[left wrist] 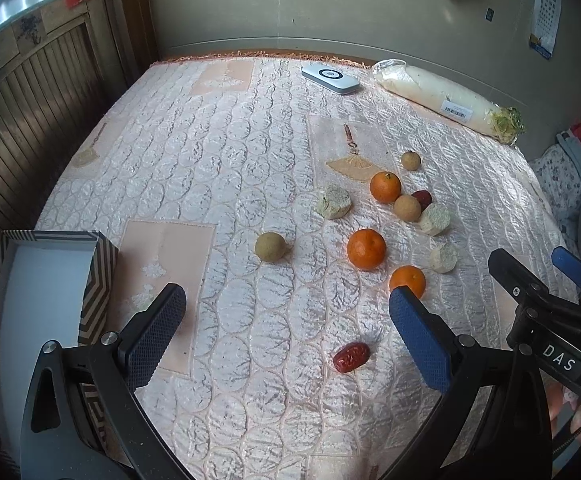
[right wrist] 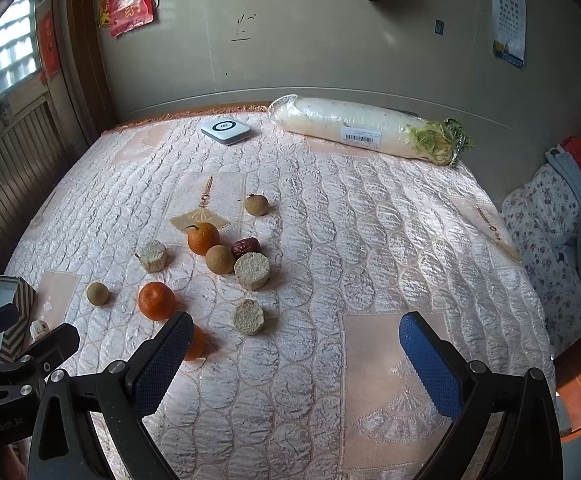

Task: Organize fruits
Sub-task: 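Reach the left gripper toward the pale green-white block near the tray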

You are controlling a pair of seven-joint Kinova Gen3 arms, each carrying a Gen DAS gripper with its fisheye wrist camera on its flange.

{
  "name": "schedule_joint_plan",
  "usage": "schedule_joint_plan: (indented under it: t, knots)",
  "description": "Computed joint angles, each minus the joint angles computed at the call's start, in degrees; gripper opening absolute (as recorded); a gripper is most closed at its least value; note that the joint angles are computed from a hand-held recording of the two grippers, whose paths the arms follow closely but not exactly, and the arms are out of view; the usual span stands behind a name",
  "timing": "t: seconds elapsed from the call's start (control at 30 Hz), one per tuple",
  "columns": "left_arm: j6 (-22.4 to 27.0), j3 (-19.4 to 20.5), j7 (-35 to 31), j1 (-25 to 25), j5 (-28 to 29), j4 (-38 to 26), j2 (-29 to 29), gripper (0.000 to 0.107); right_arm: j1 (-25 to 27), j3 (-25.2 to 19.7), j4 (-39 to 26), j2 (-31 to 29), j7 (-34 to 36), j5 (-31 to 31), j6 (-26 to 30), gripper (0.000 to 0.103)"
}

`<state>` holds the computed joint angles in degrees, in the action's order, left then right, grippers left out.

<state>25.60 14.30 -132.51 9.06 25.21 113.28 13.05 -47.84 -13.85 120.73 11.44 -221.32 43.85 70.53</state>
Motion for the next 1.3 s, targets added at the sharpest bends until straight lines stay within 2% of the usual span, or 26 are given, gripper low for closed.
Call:
schedule_joint_plan:
  t: [0.37, 1.07, 1.3]
  knots:
    - [2.9, -1.1, 1.5, -0.2, -1.7, -1.5, 1.4, 0.102, -0.1, 0.1, 0.1, 0.4, 0.4, 0.2, -1.1, 0.103]
    - [3.9, -1.4, 2.0, -0.1, -2.2, -1.9, 1.0, 0.102, -0.4, -0.8, 1.2, -1.3, -0.5, 0.0, -0.5, 0.103]
    - [4.8, -0.5, -0.2, -0.2, -1.3, -2.1, 1.0, 0.102, -0.7, -1.5, 2.3, -2.3, -2.4, -0.7, 0.1, 0.103]
